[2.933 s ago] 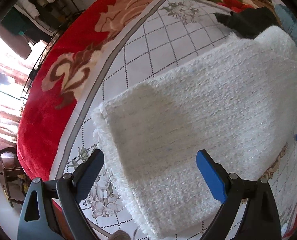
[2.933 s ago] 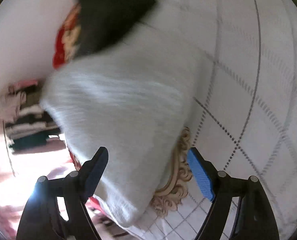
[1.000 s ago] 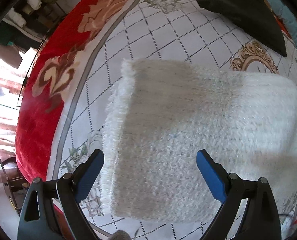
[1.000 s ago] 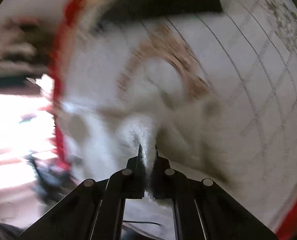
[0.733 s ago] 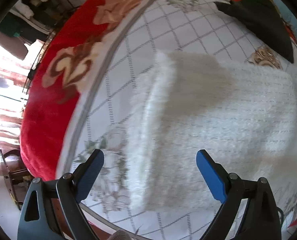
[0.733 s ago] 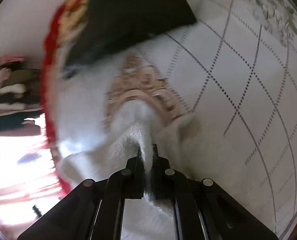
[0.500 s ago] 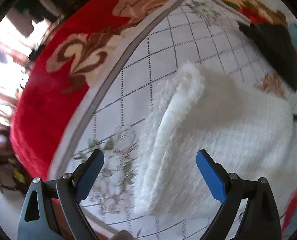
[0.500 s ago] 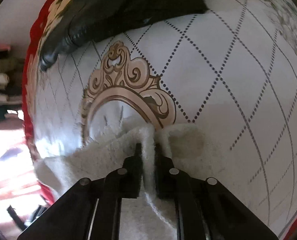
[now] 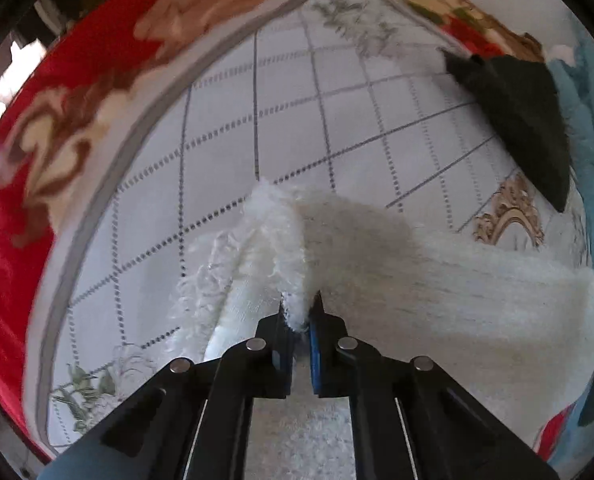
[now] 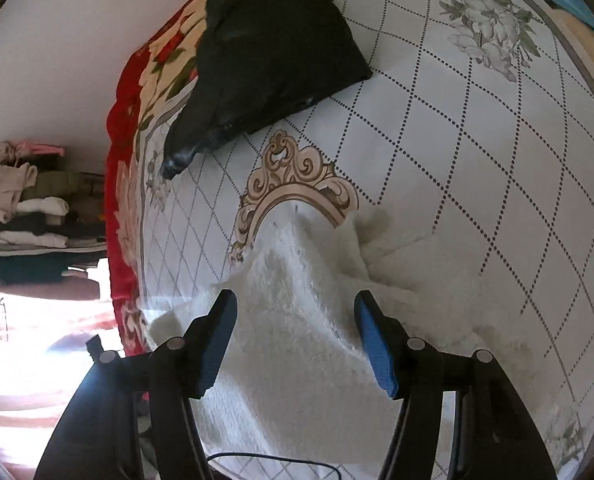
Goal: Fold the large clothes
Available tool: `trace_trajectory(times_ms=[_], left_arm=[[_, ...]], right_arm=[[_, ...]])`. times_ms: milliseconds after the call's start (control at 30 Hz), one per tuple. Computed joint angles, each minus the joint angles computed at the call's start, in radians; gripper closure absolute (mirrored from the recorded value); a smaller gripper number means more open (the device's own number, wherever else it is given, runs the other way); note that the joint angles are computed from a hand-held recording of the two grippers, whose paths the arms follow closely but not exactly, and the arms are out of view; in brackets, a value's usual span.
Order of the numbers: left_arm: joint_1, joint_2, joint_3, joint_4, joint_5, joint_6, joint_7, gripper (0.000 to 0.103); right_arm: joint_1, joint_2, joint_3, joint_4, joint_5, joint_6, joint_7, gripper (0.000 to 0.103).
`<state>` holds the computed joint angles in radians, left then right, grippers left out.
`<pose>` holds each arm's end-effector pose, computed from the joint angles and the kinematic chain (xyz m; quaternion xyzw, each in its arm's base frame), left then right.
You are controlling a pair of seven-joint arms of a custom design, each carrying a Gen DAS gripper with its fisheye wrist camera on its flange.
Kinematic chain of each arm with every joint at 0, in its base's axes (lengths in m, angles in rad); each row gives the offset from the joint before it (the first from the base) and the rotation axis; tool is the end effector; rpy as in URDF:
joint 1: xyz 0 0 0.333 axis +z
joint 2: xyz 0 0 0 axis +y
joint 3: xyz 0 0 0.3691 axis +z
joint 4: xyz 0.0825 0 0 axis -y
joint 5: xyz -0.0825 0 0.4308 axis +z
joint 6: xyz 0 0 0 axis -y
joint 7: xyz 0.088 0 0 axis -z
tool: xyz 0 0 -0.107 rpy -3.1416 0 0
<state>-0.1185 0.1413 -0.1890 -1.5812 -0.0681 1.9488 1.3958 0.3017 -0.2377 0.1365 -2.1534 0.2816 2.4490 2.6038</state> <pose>0.6504 -0.2020 0.6206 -0.6622 0.7392 -0.1213 0.0197 0.5020 0.2423 0.5944 -0.3795 0.8820 0.0859 0.2659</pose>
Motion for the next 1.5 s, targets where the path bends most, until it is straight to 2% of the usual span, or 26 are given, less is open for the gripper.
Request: trace_trajectory(times_ms=[167,267,367,400,467,500,567,600,633,700,767,800,867,900,967,1000,1067,1100,1133,1200,1267,1333,1367,1433,1500], left_arm=[[0.016,-0.099,0.019,-0.053,-0.01,0.034,-0.028,0.1],[0.026,-0.122,0.031,-0.067,-0.006,0.017,-0.052,0.1],[0.032,-0.124,0.037,-0.092,0.002,-0.001,-0.074,0.1],[0.032,-0.123,0.037,-0.1,0.002,-0.003,-0.081,0.1],[0.035,-0.12,0.039,-0.114,0.007,-0.009,-0.1,0.1],[0.037,-0.114,0.04,-0.117,0.002,-0.017,-0.107,0.1],[0.041,-0.113,0.043,-0.13,0.001,-0.023,-0.122,0.1],[0.044,-0.111,0.043,-0.134,-0.007,-0.025,-0.128,0.1],[0.045,-0.109,0.044,-0.136,-0.01,-0.024,-0.13,0.1],[0.047,-0.107,0.042,-0.14,-0.017,-0.022,-0.117,0.1],[0.044,-0.098,0.037,-0.129,-0.025,-0.026,-0.1,0.1],[0.041,-0.097,0.035,-0.125,-0.019,-0.026,-0.093,0.1],[0.036,-0.096,0.031,-0.12,0.002,-0.025,-0.079,0.1],[0.035,-0.09,0.031,-0.113,0.008,-0.034,-0.079,0.099],[0.033,-0.073,0.03,-0.086,0.023,-0.064,-0.089,0.093],[0.033,-0.07,0.03,-0.074,0.027,-0.073,-0.089,0.092],[0.034,-0.071,0.029,-0.054,0.026,-0.081,-0.077,0.087],[0.034,-0.076,0.03,-0.051,0.037,-0.079,-0.079,0.085],[0.033,-0.085,0.03,-0.051,0.049,-0.067,-0.08,0.08],[0.034,-0.103,0.032,-0.055,0.052,-0.049,-0.073,0.064],[0.033,-0.111,0.032,-0.054,0.06,-0.038,-0.072,0.024],[0.028,-0.116,0.03,-0.053,0.075,-0.028,-0.069,0.013],[0.024,-0.117,0.027,-0.053,0.084,-0.023,-0.064,0.011],[0.013,-0.112,0.02,-0.051,0.115,-0.019,-0.066,0.01],[0.002,-0.095,0.013,-0.039,0.12,-0.013,-0.067,0.01]], right_arm=[[-0.009,-0.017,0.023,0.018,-0.049,-0.007,0.077,0.04],[-0.032,-0.048,0.054,0.02,-0.141,0.003,0.167,0.04],[-0.034,-0.074,0.073,0.026,-0.199,0.018,0.199,0.04],[-0.017,-0.075,0.062,0.021,-0.173,0.04,0.17,0.04],[0.068,-0.04,-0.004,0.024,-0.002,0.061,-0.013,0.04],[0.114,-0.006,-0.046,0.042,0.121,0.017,-0.138,0.04],[0.133,0.057,-0.073,0.083,0.253,-0.103,-0.284,0.04],[0.121,0.089,-0.069,0.109,0.246,-0.169,-0.306,0.041],[0.101,0.12,-0.054,0.136,0.179,-0.22,-0.288,0.042],[0.073,0.154,-0.037,0.158,0.079,-0.227,-0.258,0.047],[0.052,0.203,-0.03,0.225,-0.046,-0.292,-0.185,0.047],[0.046,0.208,-0.033,0.239,-0.039,-0.299,-0.162,0.047],[0.039,0.166,-0.033,0.222,-0.023,-0.209,-0.135,0.047],[0.037,0.146,-0.028,0.222,-0.054,-0.195,-0.109,0.047],[0.032,0.092,-0.01,0.21,-0.116,-0.173,-0.044,0.045],[0.034,0.057,-0.007,0.183,-0.097,-0.135,-0.037,0.042],[0.06,0.011,-0.019,0.134,0.039,-0.052,-0.107,0.042],[0.081,0.004,-0.033,0.121,0.128,-0.04,-0.172,0.041],[0.107,0.012,-0.054,0.124,0.23,-0.082,-0.252,0.041],[0.105,0.037,-0.051,0.135,0.273,-0.16,-0.291,0.041],[0.084,0.096,-0.042,0.159,0.229,-0.247,-0.29,0.041],[0.062,0.138,-0.032,0.16,0.15,-0.253,-0.268,0.041],[0.05,0.176,-0.029,0.169,0.093,-0.248,-0.241,0.041],[0.044,0.237,-0.032,0.185,0.083,-0.236,-0.231,0.041],[0.043,0.295,-0.035,0.226,0.055,-0.262,-0.212,0.04]])
